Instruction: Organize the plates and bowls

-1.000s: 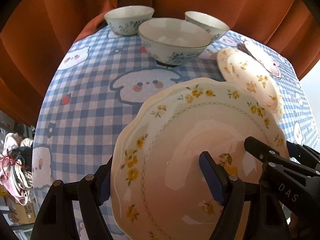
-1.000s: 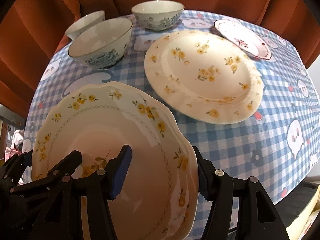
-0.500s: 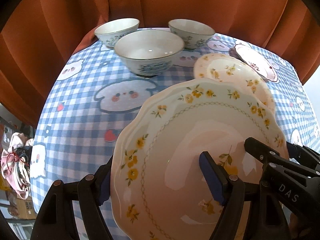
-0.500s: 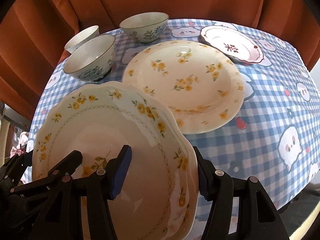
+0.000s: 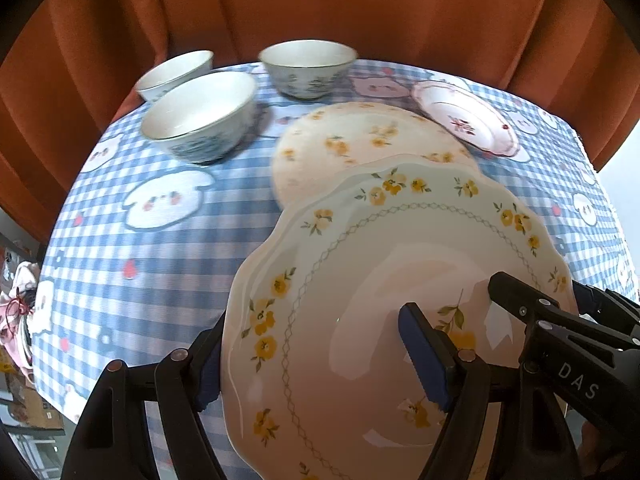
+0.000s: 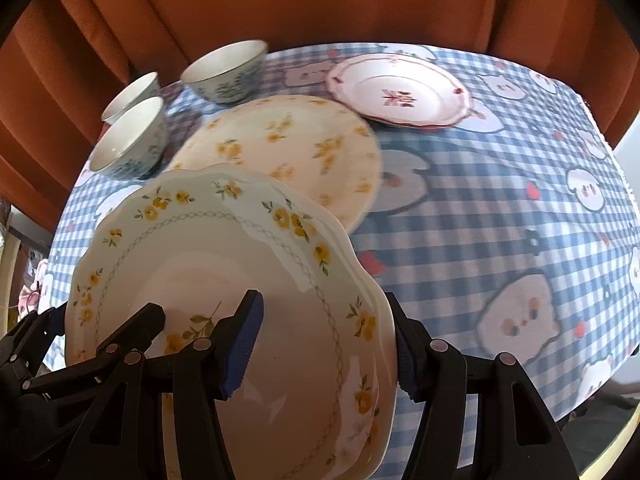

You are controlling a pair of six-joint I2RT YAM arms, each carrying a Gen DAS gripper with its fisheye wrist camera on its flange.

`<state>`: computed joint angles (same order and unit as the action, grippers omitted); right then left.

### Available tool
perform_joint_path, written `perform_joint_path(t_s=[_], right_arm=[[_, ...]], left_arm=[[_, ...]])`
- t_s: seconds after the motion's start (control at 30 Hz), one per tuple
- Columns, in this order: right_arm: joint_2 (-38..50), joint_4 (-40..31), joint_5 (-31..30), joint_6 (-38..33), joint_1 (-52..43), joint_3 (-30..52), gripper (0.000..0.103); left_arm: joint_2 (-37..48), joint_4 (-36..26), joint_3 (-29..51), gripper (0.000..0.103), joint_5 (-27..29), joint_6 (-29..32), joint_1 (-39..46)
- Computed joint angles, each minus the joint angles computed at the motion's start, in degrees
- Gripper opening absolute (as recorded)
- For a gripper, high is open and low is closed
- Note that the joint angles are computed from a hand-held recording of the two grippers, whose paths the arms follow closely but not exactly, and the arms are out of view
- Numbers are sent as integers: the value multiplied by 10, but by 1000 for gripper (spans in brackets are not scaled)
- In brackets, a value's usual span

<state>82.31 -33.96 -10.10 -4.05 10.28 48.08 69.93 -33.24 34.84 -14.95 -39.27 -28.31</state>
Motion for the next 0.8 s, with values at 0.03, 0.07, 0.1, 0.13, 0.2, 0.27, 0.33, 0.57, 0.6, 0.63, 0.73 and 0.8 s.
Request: perform_joint_path(t_s=[0.03, 0.07, 0.1, 0.13, 0.2, 0.27, 0.33, 0.57, 0.6, 0.63, 0.73, 0.8], right_arm=[[4, -1, -4, -15, -17, 3, 63], [6, -3, -9, -29, -32, 4, 63], [8, -4, -13, -42, -48, 6, 63], [12, -6, -16, -55, -63, 10, 63], [21, -8, -23, -80, -92, 16, 63], [30, -9, -28, -104, -119, 22, 63], [42, -8, -33, -126, -144, 29, 63], [101, -6, -46, -195, -224, 67, 63], [110, -6, -47, -202, -233, 72, 63], [120, -6, -48, -209, -243, 79, 63], [149, -5, -48, -227, -265, 94, 63], [171, -6, -47, -236, -277, 106, 63]], left_arm=[[15, 4, 8, 78, -5, -12, -14], [29, 8, 16, 78, -9, -24, -27], [42, 12, 24, 78, -11, -33, -37], [58, 16, 34, 78, -14, -43, -48], [87, 24, 52, 78, -19, -60, -68], [118, 34, 73, 78, -20, -74, -84], [147, 40, 94, 78, -23, -86, -97], [247, 51, 172, 78, -22, -111, -131], [259, 51, 181, 78, -21, -112, -134], [271, 52, 191, 78, -19, -113, -136], [307, 49, 219, 78, -10, -114, -141], [329, 45, 237, 78, -5, -115, -142]])
